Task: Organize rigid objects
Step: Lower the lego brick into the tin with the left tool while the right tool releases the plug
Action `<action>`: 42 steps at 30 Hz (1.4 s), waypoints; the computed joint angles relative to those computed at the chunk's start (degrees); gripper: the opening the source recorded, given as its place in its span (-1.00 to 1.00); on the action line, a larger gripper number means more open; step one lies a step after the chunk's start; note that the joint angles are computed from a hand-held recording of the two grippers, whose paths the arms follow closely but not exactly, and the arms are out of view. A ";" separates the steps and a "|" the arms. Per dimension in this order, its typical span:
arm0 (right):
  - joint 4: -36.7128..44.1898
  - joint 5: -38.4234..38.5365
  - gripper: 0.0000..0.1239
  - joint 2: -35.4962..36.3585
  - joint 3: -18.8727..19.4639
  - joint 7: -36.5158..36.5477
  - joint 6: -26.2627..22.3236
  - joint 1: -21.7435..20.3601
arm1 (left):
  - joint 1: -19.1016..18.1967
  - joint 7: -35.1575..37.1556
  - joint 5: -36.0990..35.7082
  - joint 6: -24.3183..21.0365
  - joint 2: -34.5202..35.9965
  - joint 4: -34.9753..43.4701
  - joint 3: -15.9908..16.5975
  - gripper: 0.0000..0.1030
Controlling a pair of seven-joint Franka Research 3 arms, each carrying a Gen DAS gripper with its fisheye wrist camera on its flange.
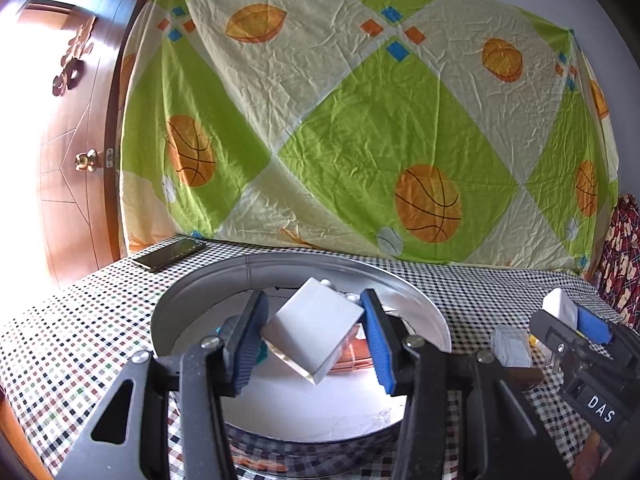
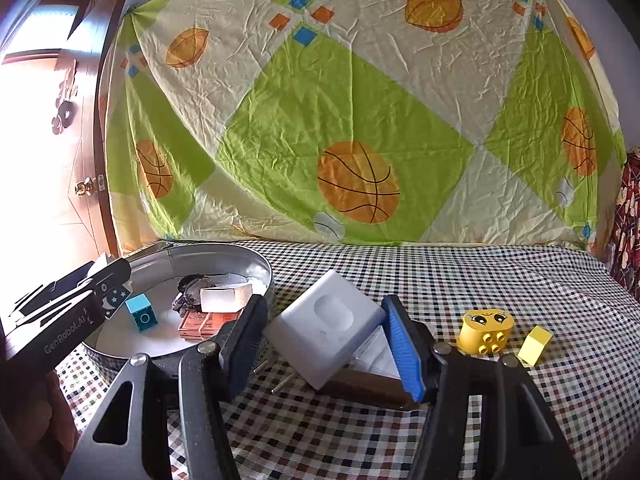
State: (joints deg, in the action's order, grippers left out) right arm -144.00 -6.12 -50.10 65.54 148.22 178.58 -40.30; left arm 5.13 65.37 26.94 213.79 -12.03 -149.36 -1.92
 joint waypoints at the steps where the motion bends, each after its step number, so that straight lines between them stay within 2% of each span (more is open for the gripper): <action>1: 0.25 -0.07 -0.01 0.26 0.21 -0.01 0.08 -0.23 | -0.11 -0.68 0.79 -0.15 0.11 0.18 0.46 -0.08; 25: 4.66 0.39 -0.01 0.74 4.73 -1.26 0.52 -3.90 | 1.54 -2.42 1.86 0.51 0.40 0.29 1.34 -0.08; 30: 5.25 0.90 -0.01 0.69 5.47 -1.48 0.69 -4.48 | 2.37 0.10 -1.24 0.53 0.36 0.10 0.08 -0.08; 42: 6.96 1.78 -0.01 1.14 7.27 -2.51 1.37 -6.14 | 2.47 -1.50 0.33 0.10 0.75 0.84 1.56 -0.08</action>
State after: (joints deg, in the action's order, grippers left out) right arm -137.04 -4.34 -48.95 72.81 145.71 179.95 -46.43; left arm 7.61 63.87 27.27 213.90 -11.28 -148.52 -0.36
